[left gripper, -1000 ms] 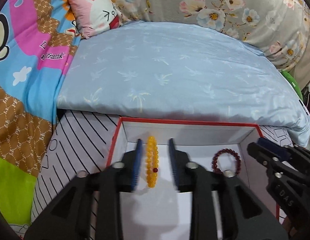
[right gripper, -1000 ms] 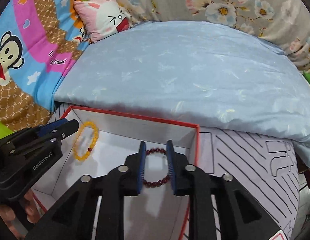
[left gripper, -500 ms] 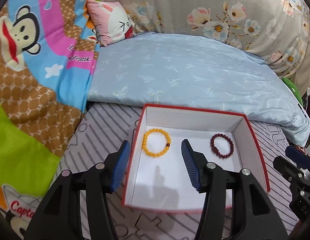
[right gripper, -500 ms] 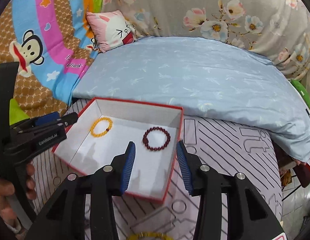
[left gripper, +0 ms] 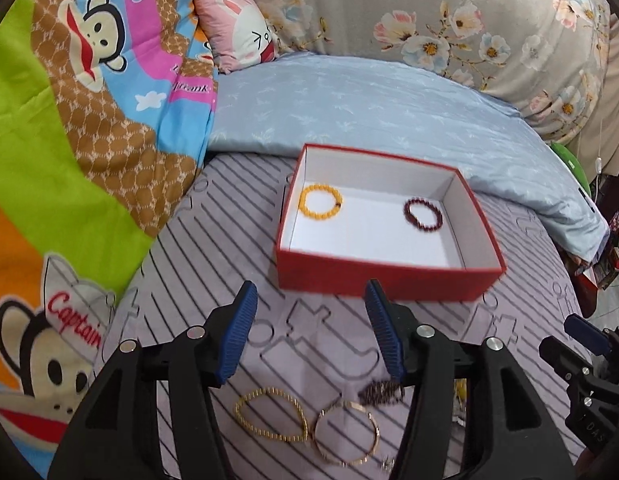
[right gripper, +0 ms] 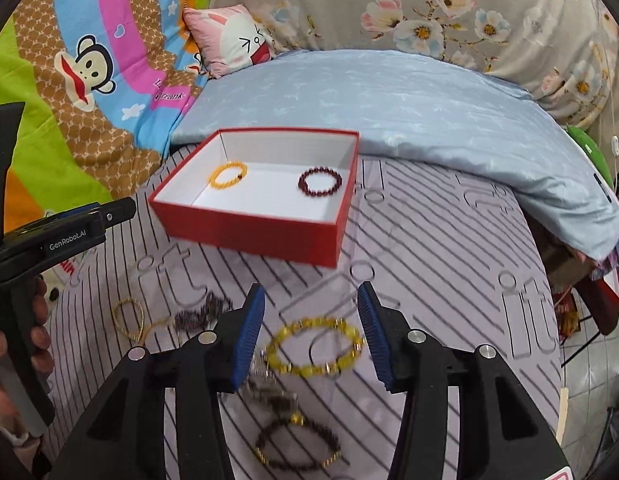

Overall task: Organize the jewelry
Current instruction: 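Withdraw both tools from the box back over the remaining jewelry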

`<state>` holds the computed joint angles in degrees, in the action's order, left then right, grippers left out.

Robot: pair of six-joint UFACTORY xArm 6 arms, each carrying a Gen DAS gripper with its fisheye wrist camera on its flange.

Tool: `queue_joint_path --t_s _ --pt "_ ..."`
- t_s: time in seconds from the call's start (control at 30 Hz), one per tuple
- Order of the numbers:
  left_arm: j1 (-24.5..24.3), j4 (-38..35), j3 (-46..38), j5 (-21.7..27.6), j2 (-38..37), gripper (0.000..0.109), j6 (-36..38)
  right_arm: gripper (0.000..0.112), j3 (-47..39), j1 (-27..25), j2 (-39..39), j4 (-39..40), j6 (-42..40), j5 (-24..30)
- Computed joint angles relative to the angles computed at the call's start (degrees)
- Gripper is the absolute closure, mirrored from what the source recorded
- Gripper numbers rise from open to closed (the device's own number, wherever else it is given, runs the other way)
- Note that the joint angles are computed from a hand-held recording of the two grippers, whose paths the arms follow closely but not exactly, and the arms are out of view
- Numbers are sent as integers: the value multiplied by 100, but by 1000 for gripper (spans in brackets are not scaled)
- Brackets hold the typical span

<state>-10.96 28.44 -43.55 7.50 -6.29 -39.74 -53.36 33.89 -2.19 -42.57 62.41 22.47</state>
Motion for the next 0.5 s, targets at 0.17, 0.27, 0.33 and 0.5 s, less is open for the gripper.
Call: queue_joint_path --t_s 0.17,0.27,0.33,0.5 --pt "-117 -331 581 1 -326 55 189 65 571 147 -377 101 115 48" --pt "-182 -346 860 46 -484 55 185 65 864 212 -539 197 127 39" --pt "-200 -146 1018 91 -592 55 -28 65 1035 255 -629 261 132 57" --pt "-232 -233 1326 66 -725 55 -38 65 1338 307 -758 442 126 77"
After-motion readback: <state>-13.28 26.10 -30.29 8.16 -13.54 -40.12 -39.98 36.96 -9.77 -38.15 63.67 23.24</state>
